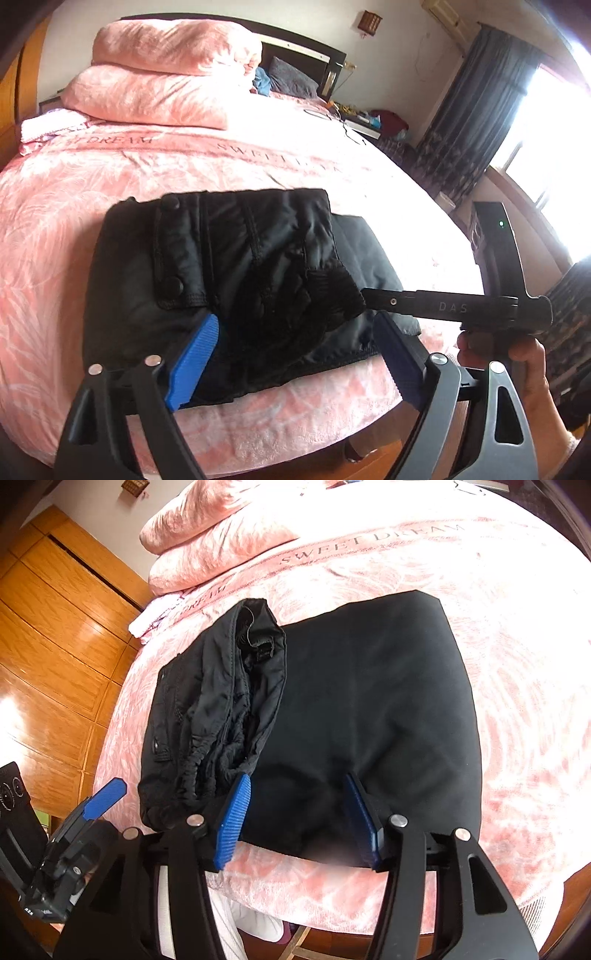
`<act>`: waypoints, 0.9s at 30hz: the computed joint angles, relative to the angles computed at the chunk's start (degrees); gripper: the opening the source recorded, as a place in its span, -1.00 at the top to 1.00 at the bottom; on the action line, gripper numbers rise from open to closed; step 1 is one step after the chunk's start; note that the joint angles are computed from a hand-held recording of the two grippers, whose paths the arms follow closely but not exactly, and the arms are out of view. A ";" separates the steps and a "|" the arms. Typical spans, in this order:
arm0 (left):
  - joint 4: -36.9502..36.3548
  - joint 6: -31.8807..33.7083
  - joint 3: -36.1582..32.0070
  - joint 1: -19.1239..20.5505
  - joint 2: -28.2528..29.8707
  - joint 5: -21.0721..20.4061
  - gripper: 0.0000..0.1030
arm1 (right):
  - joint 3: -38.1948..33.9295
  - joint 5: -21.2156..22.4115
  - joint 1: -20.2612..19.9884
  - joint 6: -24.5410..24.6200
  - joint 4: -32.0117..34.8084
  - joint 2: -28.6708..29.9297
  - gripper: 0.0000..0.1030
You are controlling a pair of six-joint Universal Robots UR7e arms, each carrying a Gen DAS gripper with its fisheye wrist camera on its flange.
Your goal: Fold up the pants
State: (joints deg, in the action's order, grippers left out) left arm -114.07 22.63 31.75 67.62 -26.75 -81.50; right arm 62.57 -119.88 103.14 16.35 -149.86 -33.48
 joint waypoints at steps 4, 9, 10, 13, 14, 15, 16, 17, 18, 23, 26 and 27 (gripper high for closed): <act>-1.99 -2.41 -3.54 0.76 1.53 6.93 -0.80 | 0.84 1.80 0.51 0.09 -2.69 -0.76 -0.20; 5.99 -8.00 -17.95 2.99 9.56 15.83 -0.79 | -3.83 0.73 2.00 -2.00 0.73 1.53 -0.51; 7.93 -8.97 -20.84 3.21 11.22 16.46 -0.79 | -5.58 0.15 2.22 -2.25 1.90 2.49 -0.59; 11.48 -10.65 -24.10 3.59 13.34 17.39 -0.79 | -10.51 -0.54 2.14 -1.32 6.03 5.19 -0.64; 9.51 -10.40 -20.60 3.62 11.90 17.54 -0.80 | -11.69 -0.33 1.94 -0.63 7.22 5.83 -0.65; 7.08 -9.84 -16.61 3.47 10.14 17.91 -0.80 | -11.73 0.12 1.70 0.00 7.70 5.87 -0.65; 5.57 -8.88 -15.02 3.39 9.58 18.13 -0.81 | -12.61 0.54 1.45 0.72 8.62 6.42 -0.65; 5.07 -8.35 -14.38 3.32 9.31 18.20 -0.81 | -13.67 0.94 1.19 1.18 9.47 7.12 -0.65; 4.60 -8.47 -12.84 3.21 8.37 18.13 -0.81 | -14.68 1.07 0.95 1.38 10.34 7.81 -0.64; 5.69 -10.10 -12.74 3.46 7.34 17.67 -0.81 | -19.65 1.98 0.13 1.49 14.73 11.28 0.15; 5.58 -11.40 -11.29 3.93 6.03 17.38 -0.83 | -21.23 -1.35 0.92 -0.19 15.92 12.68 0.34; 5.57 -12.11 -10.84 4.15 5.59 17.04 -0.83 | -22.00 -2.27 1.24 -0.84 16.06 13.21 0.36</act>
State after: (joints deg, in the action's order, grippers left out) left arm -108.50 10.51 20.91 71.77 -21.16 -64.45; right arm 40.57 -122.15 104.38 15.51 -133.79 -20.27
